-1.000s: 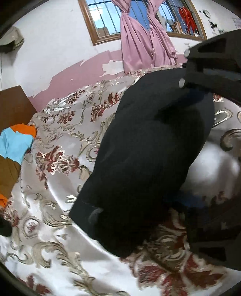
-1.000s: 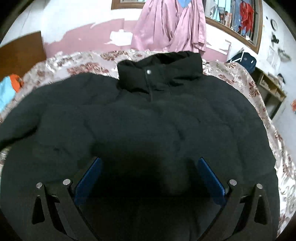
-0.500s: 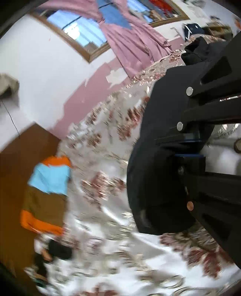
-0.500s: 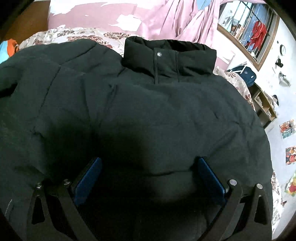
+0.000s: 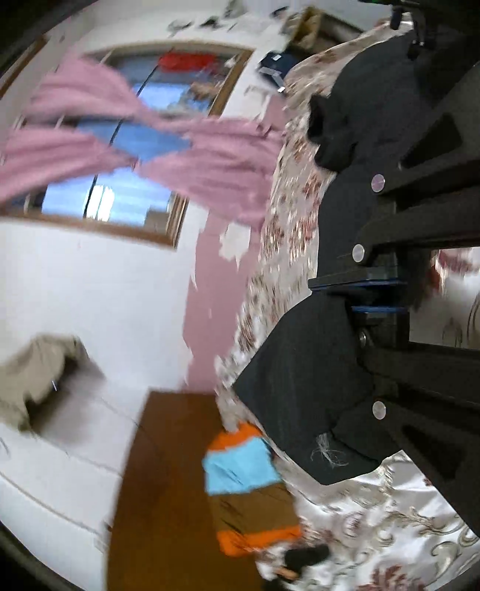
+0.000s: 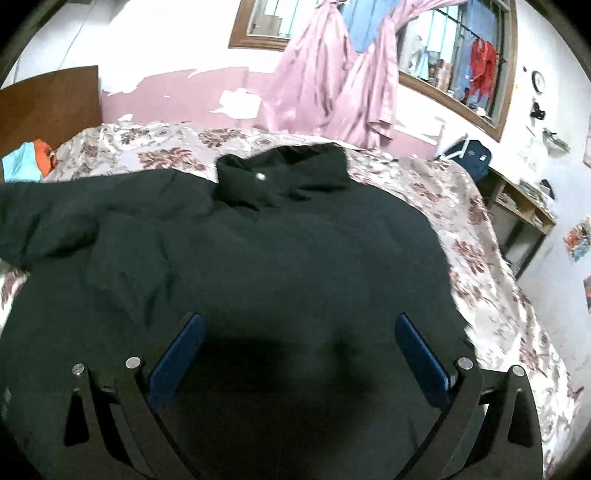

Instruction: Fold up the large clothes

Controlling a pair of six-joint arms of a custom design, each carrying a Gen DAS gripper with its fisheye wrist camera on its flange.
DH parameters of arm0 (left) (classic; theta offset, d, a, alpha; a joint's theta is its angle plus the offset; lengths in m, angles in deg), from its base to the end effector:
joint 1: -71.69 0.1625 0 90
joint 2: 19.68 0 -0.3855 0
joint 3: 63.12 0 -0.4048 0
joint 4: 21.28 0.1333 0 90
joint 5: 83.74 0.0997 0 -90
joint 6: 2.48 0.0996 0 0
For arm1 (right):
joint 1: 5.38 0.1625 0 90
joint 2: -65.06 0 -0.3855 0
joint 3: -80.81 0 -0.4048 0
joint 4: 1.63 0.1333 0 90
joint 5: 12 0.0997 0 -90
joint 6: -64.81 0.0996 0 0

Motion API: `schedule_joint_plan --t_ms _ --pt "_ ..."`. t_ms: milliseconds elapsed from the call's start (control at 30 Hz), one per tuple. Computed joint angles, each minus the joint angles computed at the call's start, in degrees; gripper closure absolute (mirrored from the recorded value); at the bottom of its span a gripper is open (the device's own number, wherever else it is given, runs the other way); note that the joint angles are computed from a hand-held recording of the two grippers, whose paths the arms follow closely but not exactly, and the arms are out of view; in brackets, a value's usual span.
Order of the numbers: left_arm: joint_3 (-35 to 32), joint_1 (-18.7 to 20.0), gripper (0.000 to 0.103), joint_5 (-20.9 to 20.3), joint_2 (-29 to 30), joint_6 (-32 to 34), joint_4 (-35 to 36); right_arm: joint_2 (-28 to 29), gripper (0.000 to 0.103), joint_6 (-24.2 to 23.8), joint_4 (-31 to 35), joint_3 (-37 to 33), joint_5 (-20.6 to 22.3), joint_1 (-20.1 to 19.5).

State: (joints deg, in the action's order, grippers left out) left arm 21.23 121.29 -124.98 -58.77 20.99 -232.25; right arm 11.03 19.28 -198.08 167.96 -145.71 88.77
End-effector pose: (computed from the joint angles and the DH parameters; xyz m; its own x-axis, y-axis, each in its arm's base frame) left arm -0.2772 -0.6470 0.1984 -0.8300 -0.0422 -0.5562 0.5348 0.2233 -0.8150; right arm 0.1123 -0.6566 0.3282 -0.5238 0.2217 0.8225 -0.5632 0.6343 -0.5296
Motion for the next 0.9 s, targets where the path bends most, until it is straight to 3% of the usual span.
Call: schedule_joint_plan --t_ms 133,500,567,667,733,900 --pt "-0.11 -3.14 0.096 -2.37 0.54 0.77 5.43 -5.06 0.002 3.66 0.85 4.62 1.26 -2.07" --pt "-4.16 -8.6 0.096 -9.35 6.75 -0.94 25.38 -14.08 0.001 5.83 2.32 11.65 6.99 -7.41" --pt "-5.01 -8.99 0.096 -10.37 8.24 -3.44 30.64 -17.19 0.001 7.86 4.86 14.03 10.46 -9.01" --pt "-5.55 -8.94 0.096 -11.76 9.51 -7.22 38.25 -23.27 0.001 12.02 11.17 17.84 19.11 -12.19" --pt "-6.08 -8.81 0.095 -11.9 10.23 -9.12 43.15 -25.25 0.001 12.71 13.77 18.6 21.14 -13.39" --pt "-6.3 -9.8 0.092 -6.51 12.44 -11.4 52.05 -29.06 0.001 15.42 19.97 19.1 27.0 -16.59"
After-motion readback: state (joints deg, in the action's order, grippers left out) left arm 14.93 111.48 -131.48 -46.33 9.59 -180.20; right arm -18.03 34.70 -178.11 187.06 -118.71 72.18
